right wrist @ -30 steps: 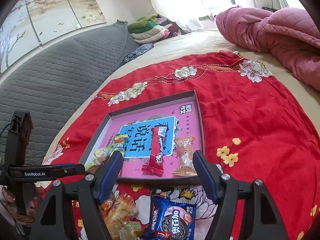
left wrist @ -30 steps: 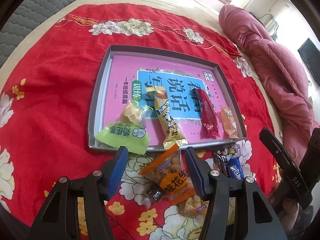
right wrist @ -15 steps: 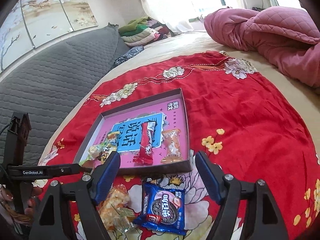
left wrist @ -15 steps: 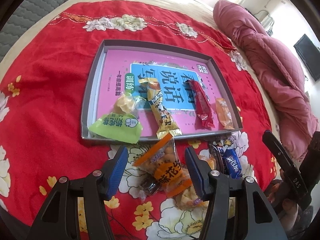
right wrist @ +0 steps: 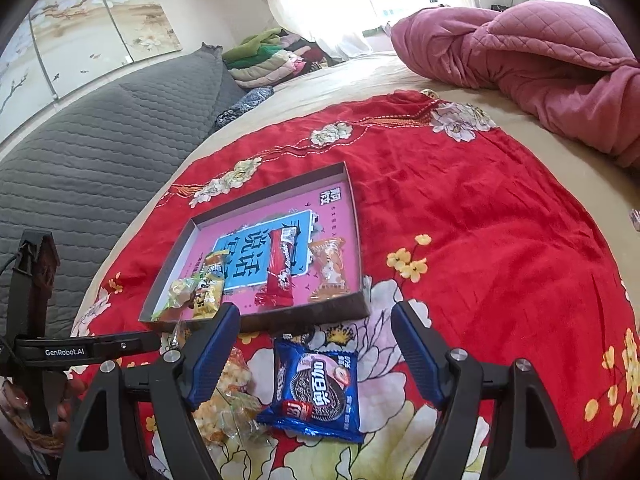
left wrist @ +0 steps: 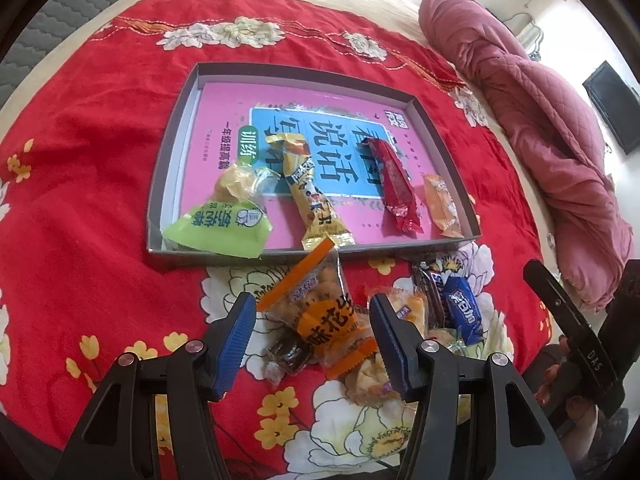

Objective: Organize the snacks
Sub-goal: 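Grasp the blue cookie packet with the right tool while the left tool grasps the orange peanut packet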

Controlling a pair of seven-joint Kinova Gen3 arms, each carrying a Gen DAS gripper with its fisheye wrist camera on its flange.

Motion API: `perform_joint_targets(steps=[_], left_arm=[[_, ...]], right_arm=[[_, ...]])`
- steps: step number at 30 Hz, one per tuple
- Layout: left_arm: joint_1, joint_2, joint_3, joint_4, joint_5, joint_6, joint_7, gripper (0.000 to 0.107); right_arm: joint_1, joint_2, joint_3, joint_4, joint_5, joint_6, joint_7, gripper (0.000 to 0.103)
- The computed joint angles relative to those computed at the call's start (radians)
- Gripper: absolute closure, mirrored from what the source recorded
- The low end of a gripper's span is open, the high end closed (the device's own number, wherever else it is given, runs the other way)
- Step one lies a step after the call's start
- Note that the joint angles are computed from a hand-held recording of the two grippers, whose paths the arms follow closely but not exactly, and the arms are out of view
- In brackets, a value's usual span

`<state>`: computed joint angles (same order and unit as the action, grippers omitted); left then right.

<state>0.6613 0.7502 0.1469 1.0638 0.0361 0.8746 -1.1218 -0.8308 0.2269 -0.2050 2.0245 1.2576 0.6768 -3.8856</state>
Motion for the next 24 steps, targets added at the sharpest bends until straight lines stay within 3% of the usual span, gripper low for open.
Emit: perform_joint_targets(steps=[11,24], left_arm=[[-0.052,0.001,0.047,0.037,0.080,-0.024,-0.042,0.047],[-0.100,-0.003,0.074,0.078,0.160,-0.058,-0.073,0.047]], right_arm=[[-0.012,0.006,-0.001,-0.020,-0.093,0.017,0.065,0.025],[-0.003,0.027,0.040,-0.040,-0.235,-0.053,0.201,0.025]])
